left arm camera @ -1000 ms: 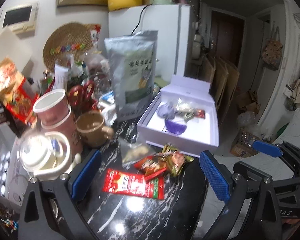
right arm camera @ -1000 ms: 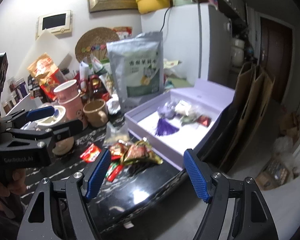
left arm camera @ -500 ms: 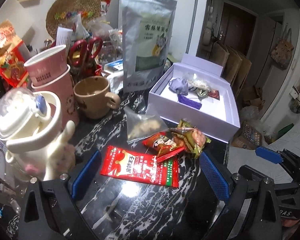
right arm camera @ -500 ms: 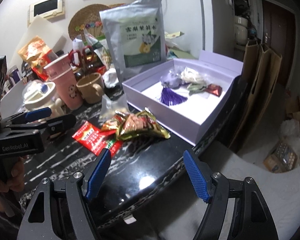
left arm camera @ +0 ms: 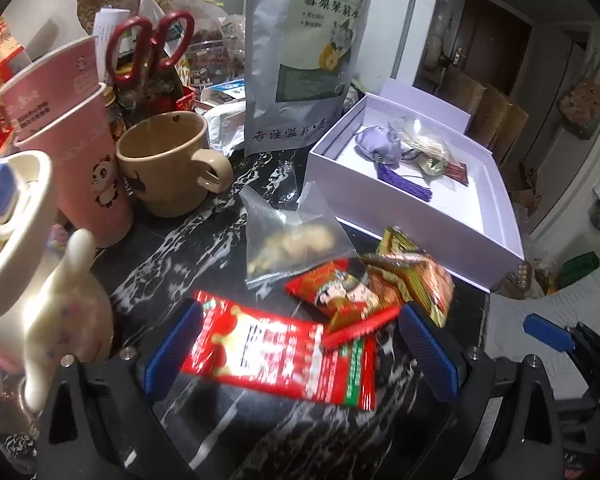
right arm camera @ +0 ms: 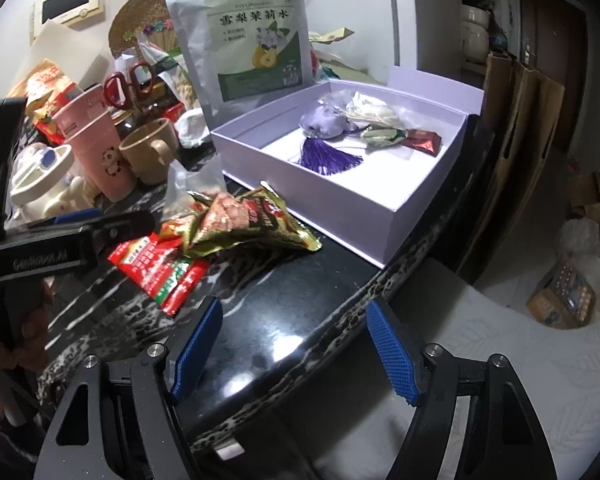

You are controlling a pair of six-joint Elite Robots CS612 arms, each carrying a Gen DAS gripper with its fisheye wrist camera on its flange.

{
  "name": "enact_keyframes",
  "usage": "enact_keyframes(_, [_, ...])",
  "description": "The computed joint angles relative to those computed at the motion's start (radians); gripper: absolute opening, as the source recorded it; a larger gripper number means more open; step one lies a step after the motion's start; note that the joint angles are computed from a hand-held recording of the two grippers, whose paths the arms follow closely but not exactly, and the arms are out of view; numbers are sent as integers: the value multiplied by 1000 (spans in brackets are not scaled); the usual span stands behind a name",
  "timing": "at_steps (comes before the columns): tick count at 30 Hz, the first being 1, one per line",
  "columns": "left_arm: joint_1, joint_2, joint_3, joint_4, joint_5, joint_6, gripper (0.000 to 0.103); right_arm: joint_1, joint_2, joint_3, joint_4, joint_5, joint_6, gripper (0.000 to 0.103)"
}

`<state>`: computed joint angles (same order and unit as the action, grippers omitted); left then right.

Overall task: Organize soft objects
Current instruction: 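Lower the left tool onto the red-gold cartoon candy bag and grasp it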

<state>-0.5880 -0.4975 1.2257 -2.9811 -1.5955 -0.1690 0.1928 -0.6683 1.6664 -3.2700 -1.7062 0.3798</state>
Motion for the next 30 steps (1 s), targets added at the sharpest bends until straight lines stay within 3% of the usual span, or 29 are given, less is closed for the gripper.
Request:
enact_keyframes(6, [-5,43,-86,93,23,-33,99,-7,8,-14,10,-14,-30,76])
enact_keyframes(8, [-8,55,-108,114,46,-37,95,-12,11,-20,12,-10,-33,76])
enact_keyframes(17, [-10,78,-143,184,27,8,62,-30,19,-31,28,14,-17,76])
enact_keyframes(19, [-12,79,-143,180,22,31,42,-32,18,-31,29,20,-12,76])
enact_keyframes(20, [-11,79,-144,180,9,39,37,-32,18,-31,28,21,-11,76])
enact_keyframes(25, [-7,63,-121,159,-22,31,34,-27,15,-30,30,15,-14,76])
enact_keyframes(30, [-3,9,-29,93,-2,10,34,-19,9,-25,8,10,-29,76])
